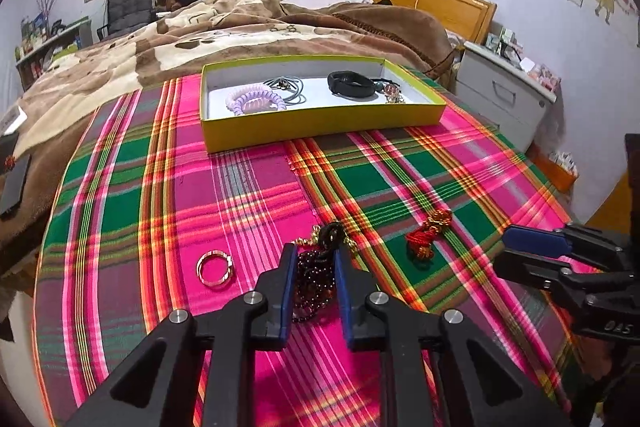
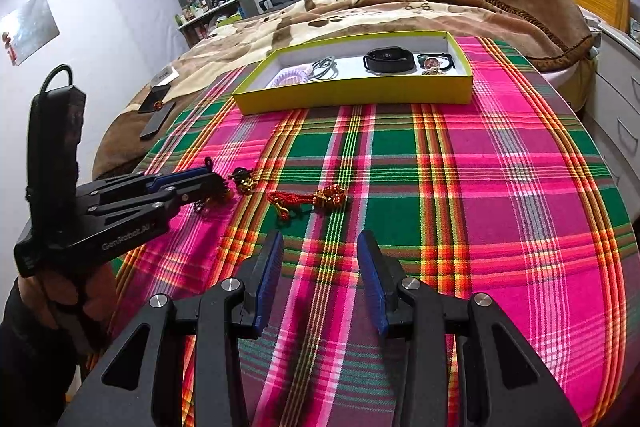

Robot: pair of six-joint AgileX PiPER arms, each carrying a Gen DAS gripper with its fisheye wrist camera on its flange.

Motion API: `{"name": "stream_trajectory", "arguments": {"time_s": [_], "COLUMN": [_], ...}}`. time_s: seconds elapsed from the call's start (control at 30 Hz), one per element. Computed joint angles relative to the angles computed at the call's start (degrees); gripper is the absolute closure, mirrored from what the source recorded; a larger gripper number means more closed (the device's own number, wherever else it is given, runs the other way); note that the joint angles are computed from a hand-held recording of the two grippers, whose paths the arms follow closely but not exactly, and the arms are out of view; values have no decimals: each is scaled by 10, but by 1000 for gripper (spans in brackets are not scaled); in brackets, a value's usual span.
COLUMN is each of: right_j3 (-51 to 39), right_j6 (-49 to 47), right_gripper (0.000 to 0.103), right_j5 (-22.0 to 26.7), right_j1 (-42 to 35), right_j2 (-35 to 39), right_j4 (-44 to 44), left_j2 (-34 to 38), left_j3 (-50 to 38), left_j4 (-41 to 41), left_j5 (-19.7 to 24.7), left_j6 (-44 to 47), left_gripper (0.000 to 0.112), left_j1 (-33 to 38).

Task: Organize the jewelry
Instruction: 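Grasp the dark beaded bracelet with the left tool while the right tool grasps the red tassel cord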

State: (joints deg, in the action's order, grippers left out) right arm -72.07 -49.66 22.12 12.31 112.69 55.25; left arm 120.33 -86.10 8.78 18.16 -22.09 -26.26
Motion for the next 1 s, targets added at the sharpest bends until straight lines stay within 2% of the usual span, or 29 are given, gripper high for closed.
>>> {"name": "stream_trajectory", "arguments": {"time_s": [0.2, 0.53, 0.83, 1.0], "right_j3": [-8, -56, -137, -177], "right_j6": [11, 83, 208, 265], "right_gripper": [64, 64, 64, 63], "right_j5": [3, 14, 35, 47], "right_j1": [4, 24, 37, 48], "right_j2": [5, 38, 92, 110], "right_j4": [-14, -72, -163, -203], "left_j2": [-51, -100, -112, -113], "left_j3": [82, 164, 187, 194], "left_j4": [-14, -4, -69, -141], "left_j5": [-52, -97, -115, -122], "left_j6": [-14, -45, 21, 91], "left_gripper": [94, 94, 94, 94], "left_j1": [5, 13, 20, 28]}}
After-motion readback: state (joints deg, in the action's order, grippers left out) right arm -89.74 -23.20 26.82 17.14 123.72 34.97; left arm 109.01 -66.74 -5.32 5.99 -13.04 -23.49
